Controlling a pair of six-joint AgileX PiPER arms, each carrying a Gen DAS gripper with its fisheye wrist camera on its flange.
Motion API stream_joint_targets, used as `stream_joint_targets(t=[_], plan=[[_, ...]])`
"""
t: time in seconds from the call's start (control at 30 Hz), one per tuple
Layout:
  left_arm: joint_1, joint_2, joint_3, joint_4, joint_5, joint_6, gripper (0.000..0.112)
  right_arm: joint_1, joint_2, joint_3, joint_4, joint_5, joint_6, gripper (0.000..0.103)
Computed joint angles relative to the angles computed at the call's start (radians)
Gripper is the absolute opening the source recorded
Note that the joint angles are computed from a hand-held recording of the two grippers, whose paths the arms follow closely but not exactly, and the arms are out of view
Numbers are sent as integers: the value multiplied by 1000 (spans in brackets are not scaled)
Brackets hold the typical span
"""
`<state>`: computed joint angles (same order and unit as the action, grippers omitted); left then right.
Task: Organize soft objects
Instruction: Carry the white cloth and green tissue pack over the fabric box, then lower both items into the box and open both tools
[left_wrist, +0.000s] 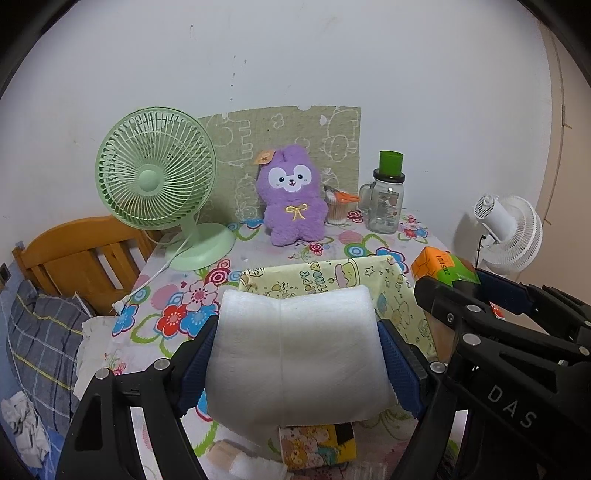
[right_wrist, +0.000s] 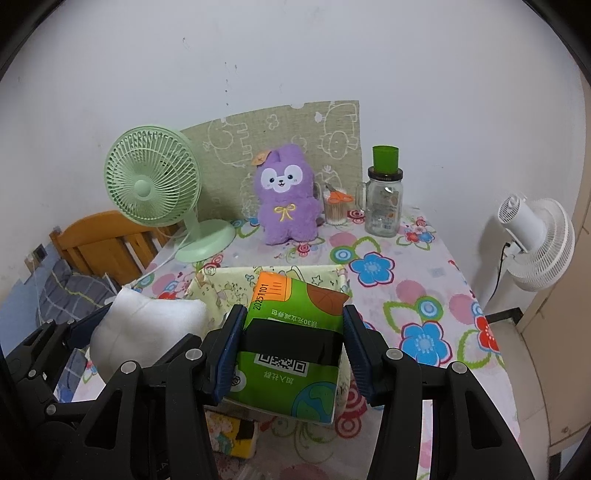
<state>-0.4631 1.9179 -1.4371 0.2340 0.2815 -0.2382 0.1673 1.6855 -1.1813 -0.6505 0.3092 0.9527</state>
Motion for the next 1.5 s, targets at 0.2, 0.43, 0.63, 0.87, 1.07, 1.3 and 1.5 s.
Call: stream_joint_targets(t=[0.2,0.43,0.63,0.87,1.07,1.3,1.5], plan=[[9,54,-76,-42,22,37,84,-25,57,-62,85,-6,-90,55],[17,155,-210,-116,82,105,84,-51,145,-154,190,11,-206,55],[31,243,-322,-195,145,156,84,-71,223,-239,306,34,-336,55],[44,321,-426,-264,205,203,85,-85,301,-322,360,66,-396,55],[47,388,-515,-278,270,214,91,-90,361,-383,363,96,-402,57],[48,419,-551,-309,301,245,102,-79,394,-412,307,110,-363,87],[41,415,-548,-286,305,235,103,-73,394,-414,306,128,-368,87]])
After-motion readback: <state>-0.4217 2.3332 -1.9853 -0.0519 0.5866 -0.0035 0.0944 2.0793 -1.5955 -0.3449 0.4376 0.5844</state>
